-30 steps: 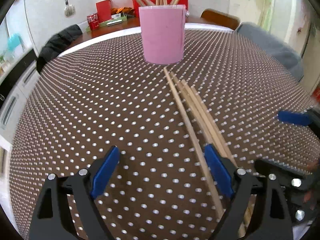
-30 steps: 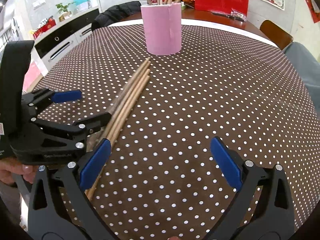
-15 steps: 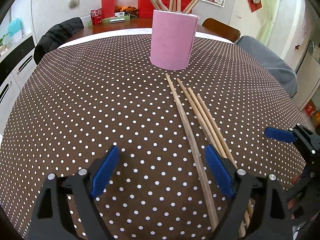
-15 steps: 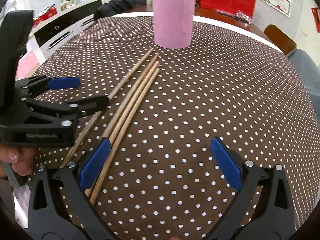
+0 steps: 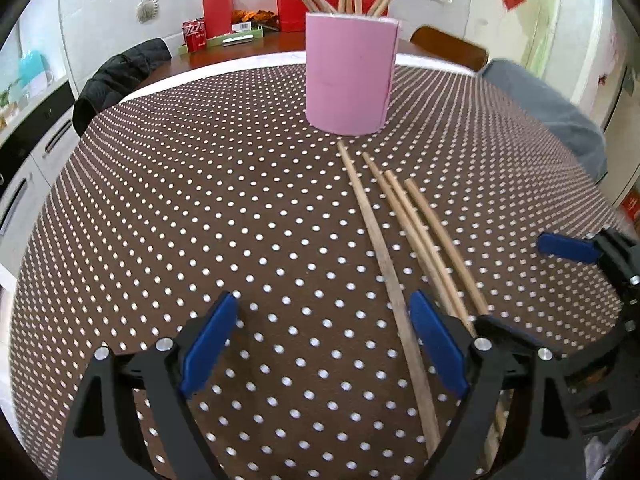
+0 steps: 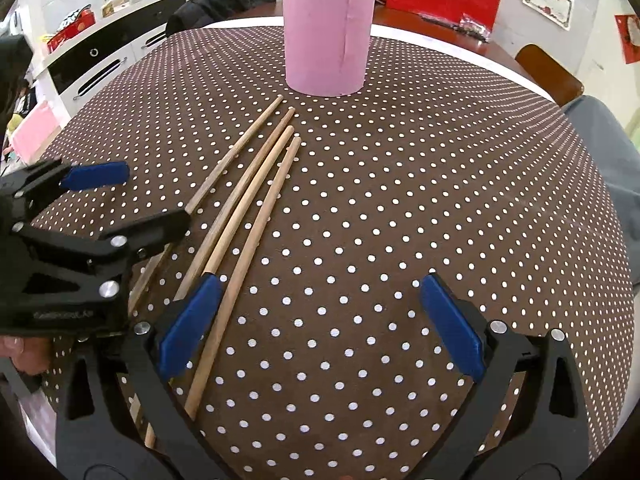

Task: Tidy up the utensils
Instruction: 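Lower the left gripper and close it on a chopstick while the right gripper grasps another, then lift the left gripper's chopstick over the pink cup while the right gripper does likewise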

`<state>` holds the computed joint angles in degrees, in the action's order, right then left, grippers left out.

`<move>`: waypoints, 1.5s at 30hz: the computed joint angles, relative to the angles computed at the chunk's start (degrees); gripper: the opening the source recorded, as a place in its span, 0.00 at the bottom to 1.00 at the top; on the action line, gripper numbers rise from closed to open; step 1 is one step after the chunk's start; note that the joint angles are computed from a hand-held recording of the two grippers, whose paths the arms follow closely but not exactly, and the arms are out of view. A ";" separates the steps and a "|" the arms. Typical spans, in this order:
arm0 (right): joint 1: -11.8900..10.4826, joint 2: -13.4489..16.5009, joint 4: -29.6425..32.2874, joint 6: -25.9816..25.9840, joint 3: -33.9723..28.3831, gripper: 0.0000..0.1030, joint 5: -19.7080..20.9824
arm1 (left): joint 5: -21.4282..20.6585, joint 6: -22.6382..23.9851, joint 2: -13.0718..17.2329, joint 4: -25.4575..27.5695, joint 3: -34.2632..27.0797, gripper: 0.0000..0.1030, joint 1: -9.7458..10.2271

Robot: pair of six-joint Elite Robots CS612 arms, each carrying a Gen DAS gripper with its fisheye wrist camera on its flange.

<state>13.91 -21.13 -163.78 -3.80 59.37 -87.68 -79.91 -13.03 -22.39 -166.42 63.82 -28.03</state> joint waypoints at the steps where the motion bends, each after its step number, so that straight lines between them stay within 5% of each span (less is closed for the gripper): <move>1: -0.17 -0.07 0.05 0.20 0.08 0.87 0.27 | 0.38 0.70 0.18 0.96 -0.64 0.84 -0.02; 11: -1.21 1.49 1.93 -0.09 -3.84 0.59 1.00 | -3.14 4.54 2.29 6.57 -6.91 0.82 0.96; 14: -1.02 2.68 3.27 -1.00 -6.57 0.44 1.48 | -3.92 5.91 2.92 7.23 -8.71 0.61 1.06; 16: -0.80 3.06 3.66 -2.17 -7.40 0.28 2.06 | -4.45 6.96 2.94 7.59 -9.17 0.25 1.04; 18: -0.49 3.30 4.24 -3.77 -8.04 0.08 2.21 | -4.70 7.73 3.09 8.53 -9.85 0.06 0.97; 22: -0.63 2.77 3.77 -3.98 -6.86 0.06 4.24 | -6.42 6.59 2.22 5.90 -7.40 0.06 1.25; 33: -4.10 0.21 -13.27 6.60 0.57 0.05 19.29 | -5.91 -1.13 -1.13 -12.42 1.77 0.06 1.51; 45: -5.50 0.81 -24.56 13.14 -2.40 0.05 22.93 | -3.93 -1.64 -1.36 -30.42 0.77 0.05 1.34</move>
